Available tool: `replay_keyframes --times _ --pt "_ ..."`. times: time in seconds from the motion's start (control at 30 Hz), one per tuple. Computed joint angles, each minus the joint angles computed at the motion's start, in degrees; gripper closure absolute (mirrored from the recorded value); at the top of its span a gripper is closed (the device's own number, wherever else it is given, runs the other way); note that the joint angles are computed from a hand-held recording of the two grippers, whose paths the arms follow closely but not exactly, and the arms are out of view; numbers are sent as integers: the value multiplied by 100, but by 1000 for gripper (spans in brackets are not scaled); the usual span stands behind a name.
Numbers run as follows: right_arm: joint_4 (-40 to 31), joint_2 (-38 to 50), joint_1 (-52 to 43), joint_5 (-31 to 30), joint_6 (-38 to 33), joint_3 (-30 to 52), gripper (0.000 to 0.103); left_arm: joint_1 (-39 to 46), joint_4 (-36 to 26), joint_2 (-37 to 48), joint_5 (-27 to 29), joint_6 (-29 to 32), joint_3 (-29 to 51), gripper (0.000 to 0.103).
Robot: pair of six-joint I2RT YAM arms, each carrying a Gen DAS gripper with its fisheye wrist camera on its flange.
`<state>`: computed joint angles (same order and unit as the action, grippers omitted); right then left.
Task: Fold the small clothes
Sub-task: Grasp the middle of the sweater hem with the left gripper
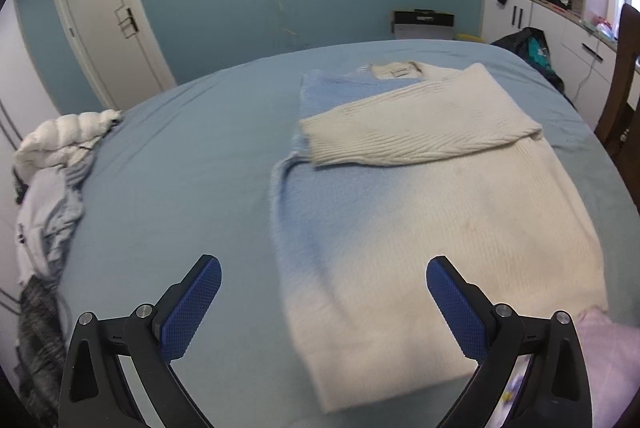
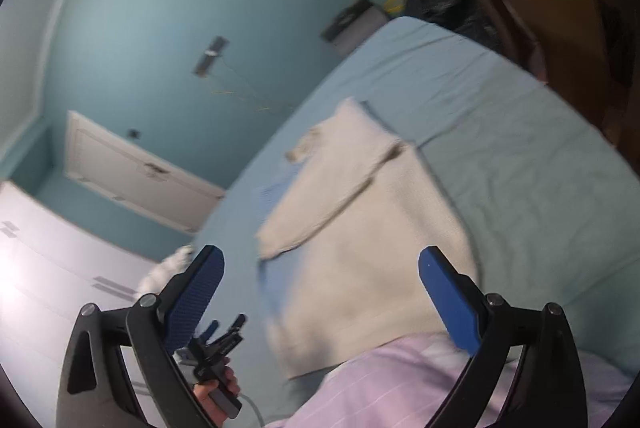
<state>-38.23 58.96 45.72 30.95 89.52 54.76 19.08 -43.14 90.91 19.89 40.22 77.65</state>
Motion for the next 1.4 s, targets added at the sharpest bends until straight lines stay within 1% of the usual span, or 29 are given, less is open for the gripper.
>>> replay_keyframes --times 0.03,0.1,0.13,0.17,0.2,0.3,0.33,0.43,0.5,0.53,0.57,0.6,0.63,0.67,0.73,0.8,0.93,1.03,1.13,1.2,1.23,1.27,1.3,1.33,1.4 --pt "12 22 129 91 -7 35 4 216 -59 -101 6 122 -27 0" --pt "90 135 207 38 -74 20 3 530 -43 -115 42 214 -85 0" --pt "205 214 174 -139 -100 -55 3 692 -42 -101 64 250 -145 0" --pt "217 330 67 -429 -164 -78 3 837 -44 -20 82 282 -190 0" --pt "196 483 48 -569 -164 -52 3 958 -75 120 53 303 -213 0" --pt "-91 1117 -12 -730 -14 33 3 1177 -101 592 -115 353 -296 0" --pt "22 1273 -75 -838 54 -98 3 1207 -23 733 -206 369 -350 0" --pt "764 1826 -265 -1151 312 -658 3 1223 490 1116 -637 346 -569 0" --pt "992 2492 -380 -1316 331 -746 3 1174 892 1257 -783 272 -741 0" --pt "1033 2733 -418 -1385 346 -747 3 1125 975 1340 -926 289 -772 0" --pt "1159 2972 -457 -1448 375 -781 4 1088 932 1406 -990 332 -750 0" --pt "1441 3220 -565 -1537 354 -930 4 1078 819 1453 -967 420 -724 0" --pt "1537 3296 -556 -1563 428 -988 4 1062 704 1502 -918 497 -690 0" --pt "1912 3352 -628 -1649 476 -1231 4 989 549 1597 -893 534 -633 0" --pt "2702 3403 -730 -1858 531 -1690 4 863 455 1700 -985 510 -614 0" --pt "3039 3464 -806 -2018 502 -1895 4 722 458 1784 -1093 447 -661 0" --pt "3447 3593 -917 -2295 305 -2048 4 529 201 2047 -1163 317 -586 0" --pt "3807 3716 -942 -2437 322 -2175 4 399 336 2145 -1312 180 -663 0" --pt "3970 3710 -927 -2418 320 -2241 4 358 138 2362 -1200 47 -537 0" --pt "4006 3676 -868 -2315 370 -2265 4 374 273 2324 -1127 0 -644 1" --pt "4026 3654 -834 -2241 415 -2292 4 356 331 2262 -1098 35 -719 4" --pt "4060 3649 -835 -2211 433 -2316 4 374 403 2215 -1044 104 -805 11" --pt "4118 3616 -815 -2177 472 -2369 4 386 444 2121 -958 178 -911 23" --pt "4168 3616 -814 -2175 490 -2398 4 381 398 2036 -849 257 -964 30" --pt "4254 3626 -808 -2188 556 -2452 4 356 297 1905 -700 371 -1031 61"
